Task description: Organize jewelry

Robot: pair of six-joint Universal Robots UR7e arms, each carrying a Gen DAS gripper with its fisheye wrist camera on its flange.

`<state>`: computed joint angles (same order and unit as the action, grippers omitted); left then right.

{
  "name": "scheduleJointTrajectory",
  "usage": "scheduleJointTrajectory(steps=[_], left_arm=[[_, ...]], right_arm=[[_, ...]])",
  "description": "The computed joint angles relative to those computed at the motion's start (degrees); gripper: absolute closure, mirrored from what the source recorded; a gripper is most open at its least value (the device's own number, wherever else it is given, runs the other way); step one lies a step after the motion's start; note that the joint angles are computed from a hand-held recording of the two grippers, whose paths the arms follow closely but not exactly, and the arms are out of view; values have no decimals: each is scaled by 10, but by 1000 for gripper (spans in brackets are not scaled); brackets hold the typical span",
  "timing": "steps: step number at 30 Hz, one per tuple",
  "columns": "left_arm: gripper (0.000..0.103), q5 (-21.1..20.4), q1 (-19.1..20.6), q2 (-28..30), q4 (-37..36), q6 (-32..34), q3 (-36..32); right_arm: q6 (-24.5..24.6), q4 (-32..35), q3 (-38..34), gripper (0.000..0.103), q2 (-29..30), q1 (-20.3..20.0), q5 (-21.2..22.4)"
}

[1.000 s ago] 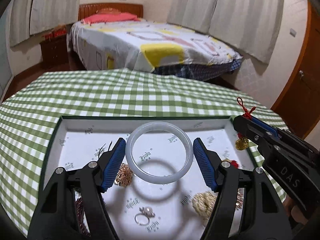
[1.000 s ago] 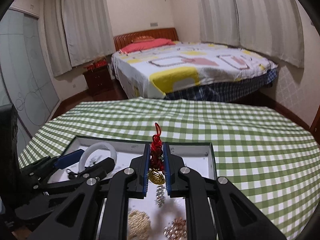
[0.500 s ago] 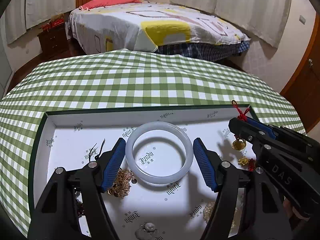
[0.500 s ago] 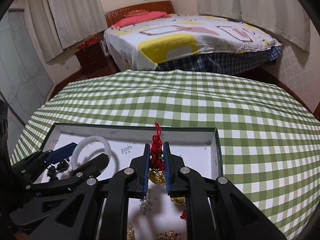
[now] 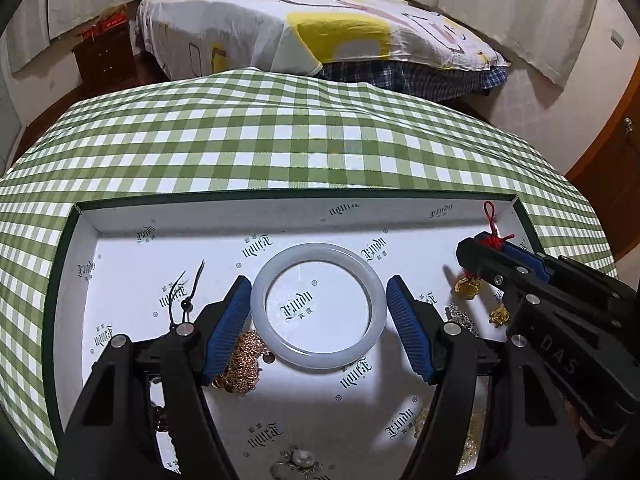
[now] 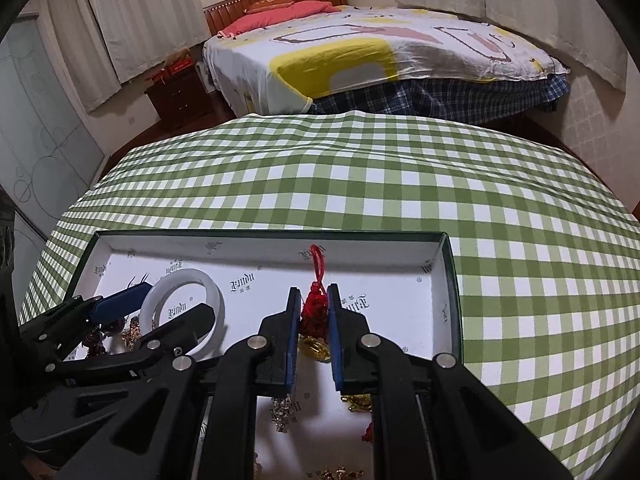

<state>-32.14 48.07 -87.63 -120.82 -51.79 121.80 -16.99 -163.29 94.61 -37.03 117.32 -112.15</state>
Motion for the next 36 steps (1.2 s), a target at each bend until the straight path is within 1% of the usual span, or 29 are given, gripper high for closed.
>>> scheduleJointTrajectory(steps=[3, 5, 8, 11, 13, 15, 16, 20, 22, 23, 24, 25, 27, 29, 33, 36], left_arm=[[35, -7, 2, 1, -3, 5, 0], [35, -2, 0, 0, -15, 10, 3], [35, 4, -3, -1, -12, 9, 4], [34, 3, -3, -6, -9, 3, 6], [34, 5, -5, -14, -7, -7, 10], [32, 9, -8, -23, -4, -19, 14], [29, 12, -10, -26, 1, -27, 16], [28, 25, -23, -42, 11, -38, 23], [26, 32, -31, -50, 12, -41, 28], [24, 39, -38, -57, 14, -46, 33], [23, 44, -41, -60, 18, -50, 34], [22, 51, -47, -65, 23, -56, 37], [18, 62, -57, -74, 38, -67, 43], [12, 70, -67, -83, 58, -86, 49], [10, 82, -90, -104, 118, -138, 61], [8, 93, -108, -117, 184, -187, 62]], right_arm=[[0, 0, 0, 89, 0, 0, -1], [0, -2, 0, 88, 0, 0, -1], [3, -6, 1, 85, 0, -1, -4], [5, -10, 5, 74, -2, -2, -5], [2, -17, 9, 65, -4, -2, -7], [-2, -24, 13, 61, -4, -2, -10], [-2, -28, 16, 60, -5, -1, -10], [-12, -60, 30, 53, -9, 3, -13], [-16, -78, 36, 46, -11, 7, -18], [-18, -91, 41, 44, -13, 9, -20], [-19, -98, 44, 40, -15, 10, -21], [-19, -110, 48, 36, -16, 11, -23], [-24, -131, 57, 31, -18, 15, -33], [-32, -148, 68, 29, -22, 19, -40], [-35, -171, 89, 26, -30, 23, -47], [-34, -182, 103, 24, -36, 27, -52]])
